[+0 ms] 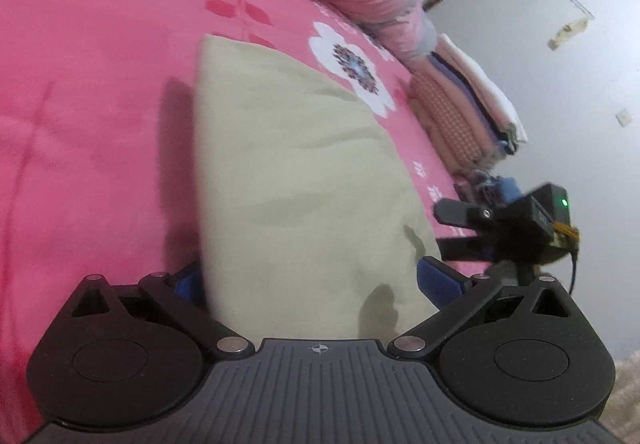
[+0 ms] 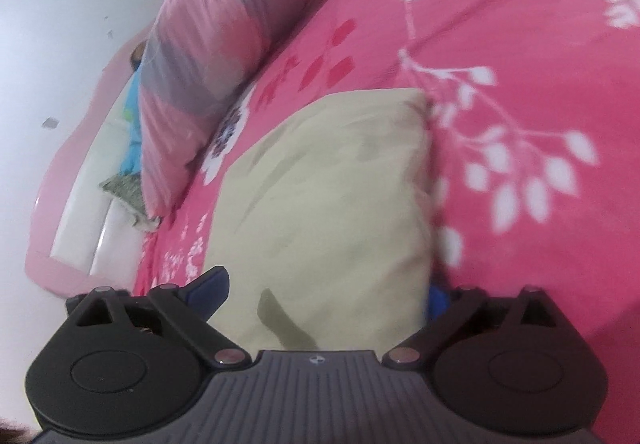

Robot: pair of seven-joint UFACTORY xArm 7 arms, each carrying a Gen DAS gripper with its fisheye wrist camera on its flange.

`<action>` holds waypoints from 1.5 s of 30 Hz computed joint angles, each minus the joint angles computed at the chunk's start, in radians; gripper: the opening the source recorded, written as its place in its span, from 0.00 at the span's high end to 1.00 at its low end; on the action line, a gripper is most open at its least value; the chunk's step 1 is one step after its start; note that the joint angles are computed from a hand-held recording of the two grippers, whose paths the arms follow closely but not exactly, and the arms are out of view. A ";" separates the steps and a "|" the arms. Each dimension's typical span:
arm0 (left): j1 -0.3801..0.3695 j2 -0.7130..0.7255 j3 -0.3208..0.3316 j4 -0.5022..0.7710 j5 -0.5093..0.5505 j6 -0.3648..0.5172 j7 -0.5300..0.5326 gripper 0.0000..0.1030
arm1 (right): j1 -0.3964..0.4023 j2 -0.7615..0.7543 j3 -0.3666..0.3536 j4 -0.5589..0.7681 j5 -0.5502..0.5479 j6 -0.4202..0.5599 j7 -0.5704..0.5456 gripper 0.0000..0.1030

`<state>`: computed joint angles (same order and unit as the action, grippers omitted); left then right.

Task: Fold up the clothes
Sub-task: 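Slide both grippers under the folded beige cloth and lift it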

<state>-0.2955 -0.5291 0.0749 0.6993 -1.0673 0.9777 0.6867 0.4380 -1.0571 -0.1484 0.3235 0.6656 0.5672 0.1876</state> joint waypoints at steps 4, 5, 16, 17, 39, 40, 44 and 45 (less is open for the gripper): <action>-0.015 0.029 -0.010 0.012 -0.044 -0.026 0.027 0.00 | 0.104 0.080 -0.082 0.031 0.070 -0.069 -0.121 0.03; -0.017 0.035 -0.013 0.015 -0.051 -0.031 0.030 0.00 | 0.125 0.099 -0.101 0.039 0.094 -0.085 -0.149 0.03; -0.005 0.027 -0.017 -0.008 -0.116 -0.025 0.106 0.02 | 0.059 0.011 -0.121 -0.016 0.191 0.006 -0.211 0.32; -0.005 0.029 -0.022 -0.006 -0.116 -0.032 0.102 0.01 | 0.069 0.026 -0.129 -0.012 0.206 0.001 -0.230 0.32; -0.106 -0.102 -0.087 0.025 -0.226 -0.039 0.012 0.01 | -0.137 -0.257 0.070 0.006 -0.073 0.140 0.014 0.64; -0.127 -0.101 -0.099 0.038 -0.238 -0.052 0.021 0.01 | -0.160 -0.297 0.064 0.016 -0.114 0.177 0.022 0.64; -0.215 -0.037 -0.148 0.130 -0.305 -0.091 0.070 0.01 | -0.251 -0.410 0.038 0.111 -0.279 0.336 0.021 0.65; -0.235 -0.007 -0.160 0.164 -0.323 -0.097 0.080 0.01 | -0.270 -0.424 0.028 0.147 -0.318 0.375 0.010 0.65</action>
<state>-0.5302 -0.5360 -0.0853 0.8629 -1.3905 0.8811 0.7662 0.1678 -1.4808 -0.1208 0.4705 0.3474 0.9420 0.1980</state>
